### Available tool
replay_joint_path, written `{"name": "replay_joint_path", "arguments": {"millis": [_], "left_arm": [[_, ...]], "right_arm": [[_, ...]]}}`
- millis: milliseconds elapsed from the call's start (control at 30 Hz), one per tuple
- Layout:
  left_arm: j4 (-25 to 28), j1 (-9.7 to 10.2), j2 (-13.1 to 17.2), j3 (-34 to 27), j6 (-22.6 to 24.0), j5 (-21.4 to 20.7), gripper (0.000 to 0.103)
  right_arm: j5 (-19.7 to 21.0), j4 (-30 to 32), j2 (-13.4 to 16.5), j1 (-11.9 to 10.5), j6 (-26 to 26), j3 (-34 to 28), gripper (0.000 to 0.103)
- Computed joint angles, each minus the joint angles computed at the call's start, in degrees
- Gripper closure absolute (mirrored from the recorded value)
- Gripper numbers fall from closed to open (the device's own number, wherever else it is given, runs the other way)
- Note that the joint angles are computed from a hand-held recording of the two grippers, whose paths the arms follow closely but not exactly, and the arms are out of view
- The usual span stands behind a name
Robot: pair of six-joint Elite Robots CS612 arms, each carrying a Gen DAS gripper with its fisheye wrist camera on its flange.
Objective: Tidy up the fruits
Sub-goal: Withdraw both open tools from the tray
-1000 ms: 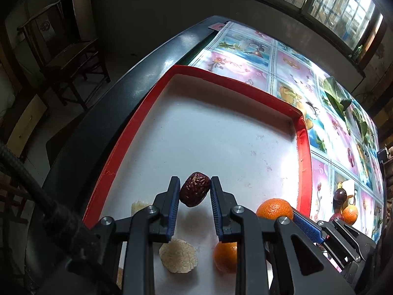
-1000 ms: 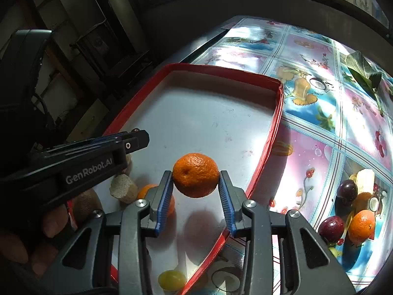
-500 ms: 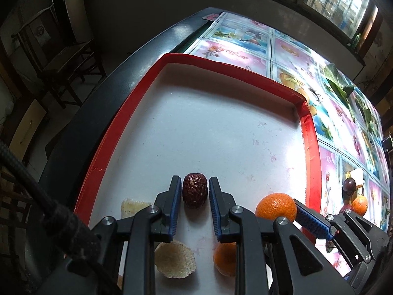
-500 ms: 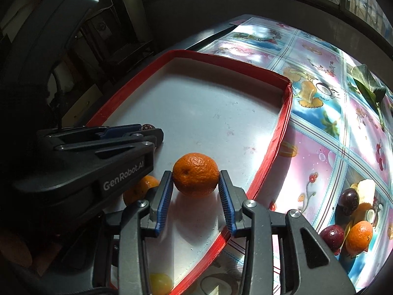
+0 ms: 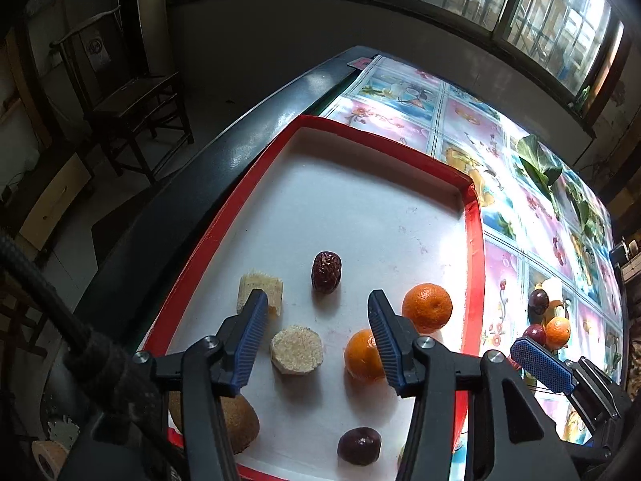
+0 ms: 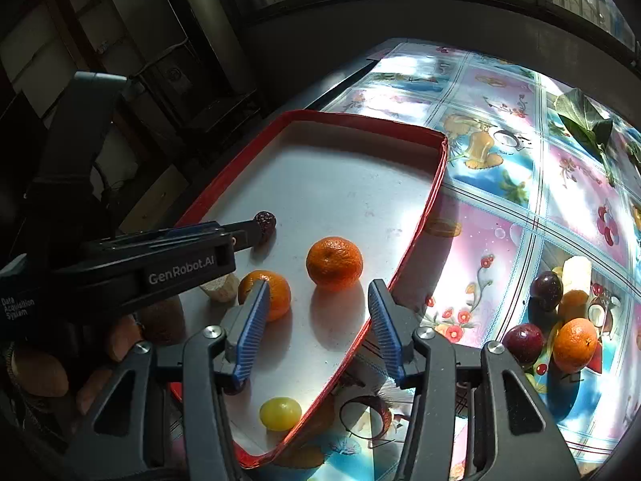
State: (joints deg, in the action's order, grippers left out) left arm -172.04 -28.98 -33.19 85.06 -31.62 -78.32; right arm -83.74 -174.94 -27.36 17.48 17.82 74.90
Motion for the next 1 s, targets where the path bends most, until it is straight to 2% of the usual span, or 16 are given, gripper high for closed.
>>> {"name": "replay_joint_path", "arguments": {"millis": [133,433,700,1000], "left_arm": [[-1.82,-1.46,-0.99,1.77,0.33,1.7,0.051],[-3.27,-4.09,-2.16,3.81,0.97,3.45,0.047],[-4.66,-6.6,-2.66,5.68,0.59,7.17,0.041],[-5.52,-8.24,-3.18,7.64,0.04,7.56,0.039]], "right_arm": [[0.03,-4.2,-2.38,-0.5,2.2,4.79,0.05],[-2.86,-10.75,-6.3,-2.39,7.21,14.57,0.05],[-5.87,-12.83,-8.14,-3.48,9.47,19.16,0.05],[-8.11,-14.55,-8.9,-4.18,11.4,22.53,0.05]]}}
